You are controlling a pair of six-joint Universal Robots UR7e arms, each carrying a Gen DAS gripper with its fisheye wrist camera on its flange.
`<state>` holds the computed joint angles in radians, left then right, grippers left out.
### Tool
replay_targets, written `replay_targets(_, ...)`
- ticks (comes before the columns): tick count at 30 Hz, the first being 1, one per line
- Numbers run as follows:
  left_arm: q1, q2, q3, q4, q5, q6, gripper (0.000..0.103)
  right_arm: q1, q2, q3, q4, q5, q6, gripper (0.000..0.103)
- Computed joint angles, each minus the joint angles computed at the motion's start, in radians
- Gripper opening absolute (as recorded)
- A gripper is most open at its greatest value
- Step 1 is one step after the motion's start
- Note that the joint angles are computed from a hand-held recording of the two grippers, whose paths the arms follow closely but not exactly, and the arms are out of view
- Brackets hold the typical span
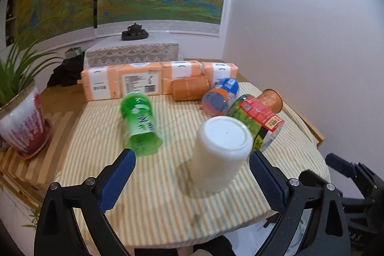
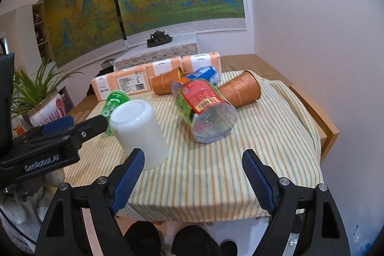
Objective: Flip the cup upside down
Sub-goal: 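Open the left tool fingers and pull back from the cup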
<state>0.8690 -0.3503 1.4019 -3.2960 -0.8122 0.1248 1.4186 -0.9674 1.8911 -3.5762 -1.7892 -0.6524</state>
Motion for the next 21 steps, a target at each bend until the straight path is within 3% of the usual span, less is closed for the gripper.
replay_targets(4,0.004,-0.044,0.069,-0.034,0.010,-0.027,0.099,0.012,0.011,0.006,-0.023,0.015,-0.014,0.088)
replay_targets(21,-0.039,-0.123,0.263,-0.302,0.168,0.029,0.101,0.054,0.053,0.039,-0.173,0.058,-0.049,0.090)
